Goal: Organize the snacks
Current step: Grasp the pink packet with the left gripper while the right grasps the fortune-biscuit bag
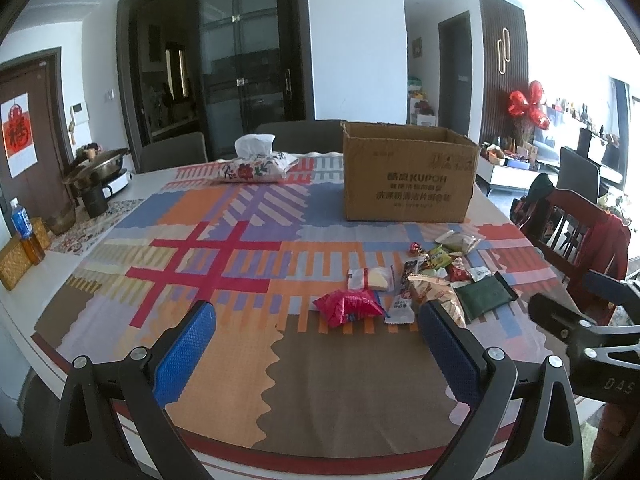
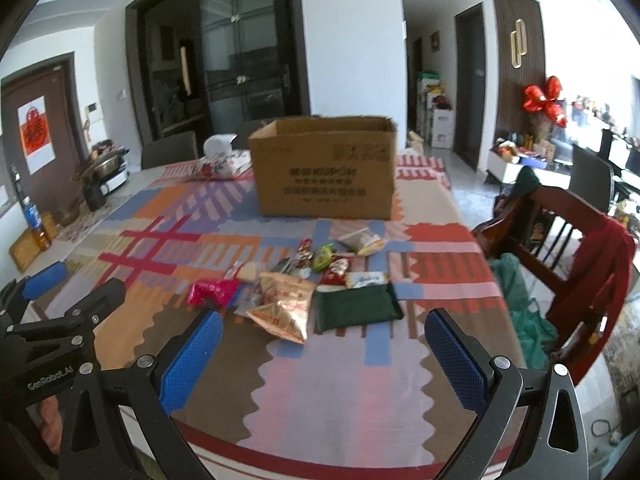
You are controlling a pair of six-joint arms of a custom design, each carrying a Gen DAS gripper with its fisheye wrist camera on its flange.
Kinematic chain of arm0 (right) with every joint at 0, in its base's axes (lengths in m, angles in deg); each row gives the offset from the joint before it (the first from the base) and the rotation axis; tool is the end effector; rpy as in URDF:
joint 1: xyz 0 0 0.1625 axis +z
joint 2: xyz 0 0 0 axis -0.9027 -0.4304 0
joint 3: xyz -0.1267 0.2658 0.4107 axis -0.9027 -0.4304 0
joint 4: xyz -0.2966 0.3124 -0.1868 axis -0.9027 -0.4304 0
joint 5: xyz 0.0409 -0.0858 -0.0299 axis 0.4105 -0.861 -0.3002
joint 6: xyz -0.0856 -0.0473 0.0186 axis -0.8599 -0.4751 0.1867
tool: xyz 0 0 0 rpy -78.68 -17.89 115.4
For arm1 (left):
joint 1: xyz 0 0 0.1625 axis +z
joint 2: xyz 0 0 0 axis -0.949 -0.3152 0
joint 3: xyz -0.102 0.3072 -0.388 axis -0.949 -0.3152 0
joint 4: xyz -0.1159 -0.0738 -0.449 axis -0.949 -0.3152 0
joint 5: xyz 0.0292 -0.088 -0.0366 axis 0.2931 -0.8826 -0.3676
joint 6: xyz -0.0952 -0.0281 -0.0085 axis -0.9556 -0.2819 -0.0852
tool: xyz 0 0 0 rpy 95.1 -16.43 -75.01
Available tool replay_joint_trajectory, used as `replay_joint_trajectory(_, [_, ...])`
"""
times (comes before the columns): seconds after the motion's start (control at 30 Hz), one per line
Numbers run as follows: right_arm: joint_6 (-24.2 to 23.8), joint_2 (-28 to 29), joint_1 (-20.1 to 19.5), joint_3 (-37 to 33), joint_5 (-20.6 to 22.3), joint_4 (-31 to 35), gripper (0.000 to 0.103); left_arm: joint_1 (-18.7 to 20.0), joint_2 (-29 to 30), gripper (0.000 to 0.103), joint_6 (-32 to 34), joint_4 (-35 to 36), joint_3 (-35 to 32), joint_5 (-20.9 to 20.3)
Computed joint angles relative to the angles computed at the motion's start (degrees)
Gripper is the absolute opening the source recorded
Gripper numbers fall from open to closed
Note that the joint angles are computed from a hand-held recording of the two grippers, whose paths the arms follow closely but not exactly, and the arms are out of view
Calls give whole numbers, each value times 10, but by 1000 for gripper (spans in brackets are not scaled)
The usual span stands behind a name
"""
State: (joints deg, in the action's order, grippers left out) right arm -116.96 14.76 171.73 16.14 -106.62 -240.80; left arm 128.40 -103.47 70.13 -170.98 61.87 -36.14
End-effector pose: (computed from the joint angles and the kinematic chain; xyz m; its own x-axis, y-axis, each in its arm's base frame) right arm 0.3129 -0.7167 0.1277 -0.7477 -0.2378 0.6200 -0.6133 0.6052 -0.5075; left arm -0.1868 -0.6844 0.2605 -0.6690 -0.1319 -0.7314 0.5589 0.5594 -0.6121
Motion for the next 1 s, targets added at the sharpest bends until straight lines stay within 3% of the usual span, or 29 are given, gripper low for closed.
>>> replay_joint_trajectory(0.5, [22, 52, -20, -98, 56, 138, 85, 57, 9, 87, -59, 147, -66, -100])
replay_joint_trajectory(0.8, [93, 81, -40, -162, 76, 260, 69, 87, 33, 77, -123, 245, -125, -133])
replay_joint_trajectory(1.0, [125, 93, -48, -186, 80, 303, 62, 104, 45, 69, -181, 319, -152, -156])
